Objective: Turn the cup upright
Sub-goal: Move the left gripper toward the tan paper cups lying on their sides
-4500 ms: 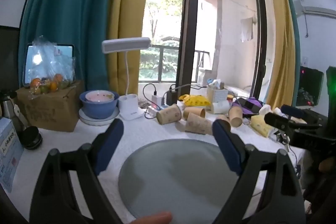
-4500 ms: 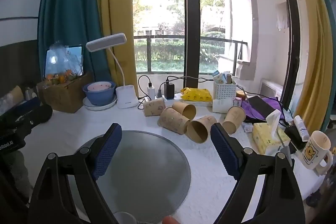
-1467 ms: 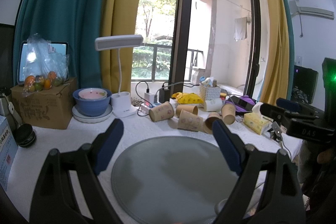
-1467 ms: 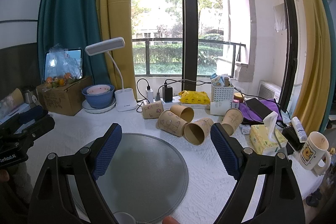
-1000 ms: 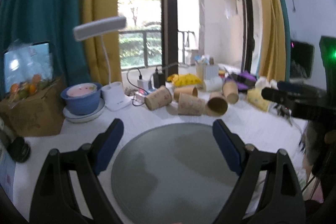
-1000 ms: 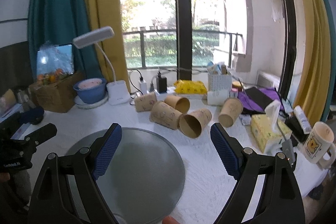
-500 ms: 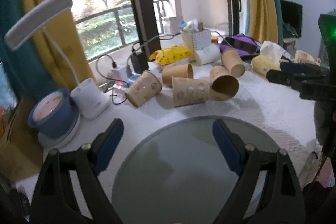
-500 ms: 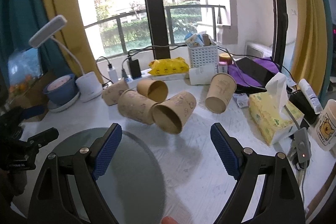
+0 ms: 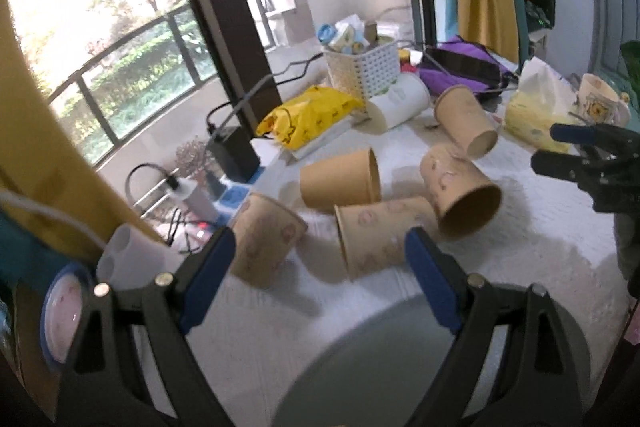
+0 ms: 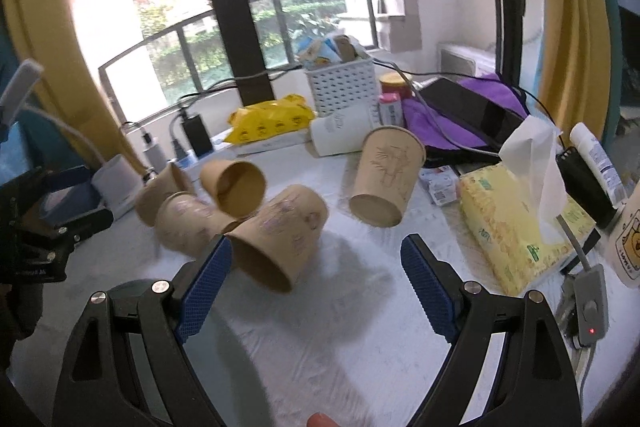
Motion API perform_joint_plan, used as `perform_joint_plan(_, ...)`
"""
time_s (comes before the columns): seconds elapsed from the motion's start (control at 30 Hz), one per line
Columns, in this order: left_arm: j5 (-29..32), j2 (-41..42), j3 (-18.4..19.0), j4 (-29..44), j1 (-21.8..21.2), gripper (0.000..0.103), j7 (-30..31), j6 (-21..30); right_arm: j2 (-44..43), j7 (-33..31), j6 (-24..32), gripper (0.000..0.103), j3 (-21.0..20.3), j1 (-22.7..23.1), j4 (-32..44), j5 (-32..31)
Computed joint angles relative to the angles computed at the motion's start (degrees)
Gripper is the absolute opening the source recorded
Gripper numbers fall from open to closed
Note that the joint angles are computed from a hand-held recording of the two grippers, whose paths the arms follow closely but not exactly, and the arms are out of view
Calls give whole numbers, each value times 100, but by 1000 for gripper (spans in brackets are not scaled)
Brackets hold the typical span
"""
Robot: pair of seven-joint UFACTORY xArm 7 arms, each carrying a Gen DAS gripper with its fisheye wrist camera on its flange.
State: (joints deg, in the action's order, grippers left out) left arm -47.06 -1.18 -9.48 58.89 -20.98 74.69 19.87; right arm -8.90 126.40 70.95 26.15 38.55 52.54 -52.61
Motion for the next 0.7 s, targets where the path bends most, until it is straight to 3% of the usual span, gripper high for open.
perform_joint_plan(0.17, 1232, 822, -168, 828, 40, 88, -677, 59, -155, 54, -375, 88, -156, -189, -277, 77)
perform_joint_plan(0.27, 2319, 1338, -185, 1410, -39, 88, -1245, 148, -213, 86, -650, 88, -217, -332, -425, 43)
perform_joint_plan(0.37, 3564, 1875, -32, 2130, -282, 87, -1930, 668, -255, 100, -899, 88, -256, -476, -531, -28)
perform_joint_plan(0.47, 4484, 2231, 20, 2535, -459, 87, -2195, 845, -302, 112, -1057, 88, -252, -583, -610, -88)
perform_joint_plan(0.57, 5015, 2427, -23, 2746, -536, 87, -2253, 947, -368, 138, -1171, 88, -240, -663, -692, -111)
perform_joint_plan(0.7, 5287, 2666, -124, 3116, -581, 87, -2151, 1082, -444, 218, -1298, 88, -213, -759, -816, -124)
